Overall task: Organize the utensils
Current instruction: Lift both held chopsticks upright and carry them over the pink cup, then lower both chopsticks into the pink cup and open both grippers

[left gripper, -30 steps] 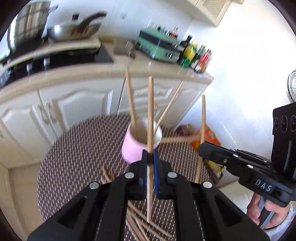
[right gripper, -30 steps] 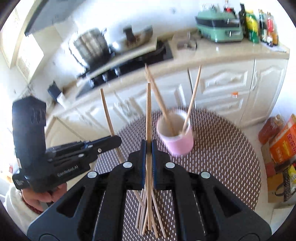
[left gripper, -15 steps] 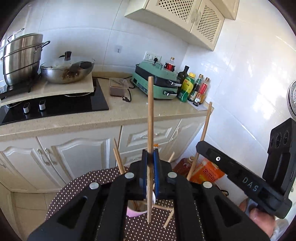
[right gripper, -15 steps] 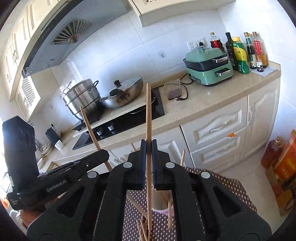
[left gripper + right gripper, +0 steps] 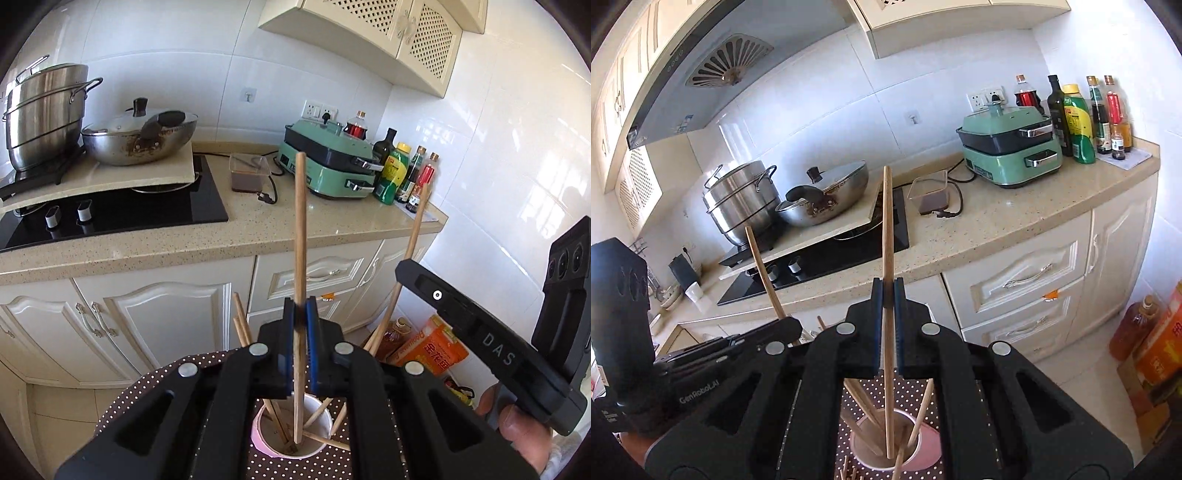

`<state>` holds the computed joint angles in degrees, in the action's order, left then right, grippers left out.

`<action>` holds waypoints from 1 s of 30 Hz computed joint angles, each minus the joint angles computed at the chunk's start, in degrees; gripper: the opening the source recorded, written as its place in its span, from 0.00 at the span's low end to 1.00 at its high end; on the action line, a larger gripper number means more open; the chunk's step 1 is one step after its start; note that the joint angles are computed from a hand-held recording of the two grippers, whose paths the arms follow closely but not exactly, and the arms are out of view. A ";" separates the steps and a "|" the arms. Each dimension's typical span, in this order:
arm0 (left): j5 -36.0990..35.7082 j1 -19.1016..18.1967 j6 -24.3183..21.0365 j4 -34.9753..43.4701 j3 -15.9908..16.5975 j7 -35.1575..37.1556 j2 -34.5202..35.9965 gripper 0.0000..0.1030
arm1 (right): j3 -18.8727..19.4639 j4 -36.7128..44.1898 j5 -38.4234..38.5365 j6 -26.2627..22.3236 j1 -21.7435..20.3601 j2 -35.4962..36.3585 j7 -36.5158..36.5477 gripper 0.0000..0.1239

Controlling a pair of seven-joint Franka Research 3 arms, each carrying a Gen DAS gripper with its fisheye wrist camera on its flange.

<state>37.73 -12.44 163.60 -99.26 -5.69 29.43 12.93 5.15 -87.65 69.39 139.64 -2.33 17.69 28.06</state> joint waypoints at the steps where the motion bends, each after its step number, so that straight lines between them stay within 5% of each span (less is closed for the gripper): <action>1: -0.70 0.25 0.21 0.01 -0.27 0.58 0.43 0.06 | -0.05 0.25 -0.45 0.19 0.16 0.40 0.08 0.05; 26: -13.59 1.35 -3.23 -6.52 -3.73 11.81 -0.87 0.07 | -2.20 -7.50 -9.96 -6.69 0.28 -2.46 2.30 0.06; 30: -16.02 1.51 -3.72 -8.14 -4.08 12.28 -2.12 0.19 | -2.75 -9.83 -10.42 -5.29 0.92 -4.47 3.35 0.08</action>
<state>21.72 -10.93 159.88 -107.40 -9.77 41.71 10.81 2.40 -97.48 58.97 134.35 -1.41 13.22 31.41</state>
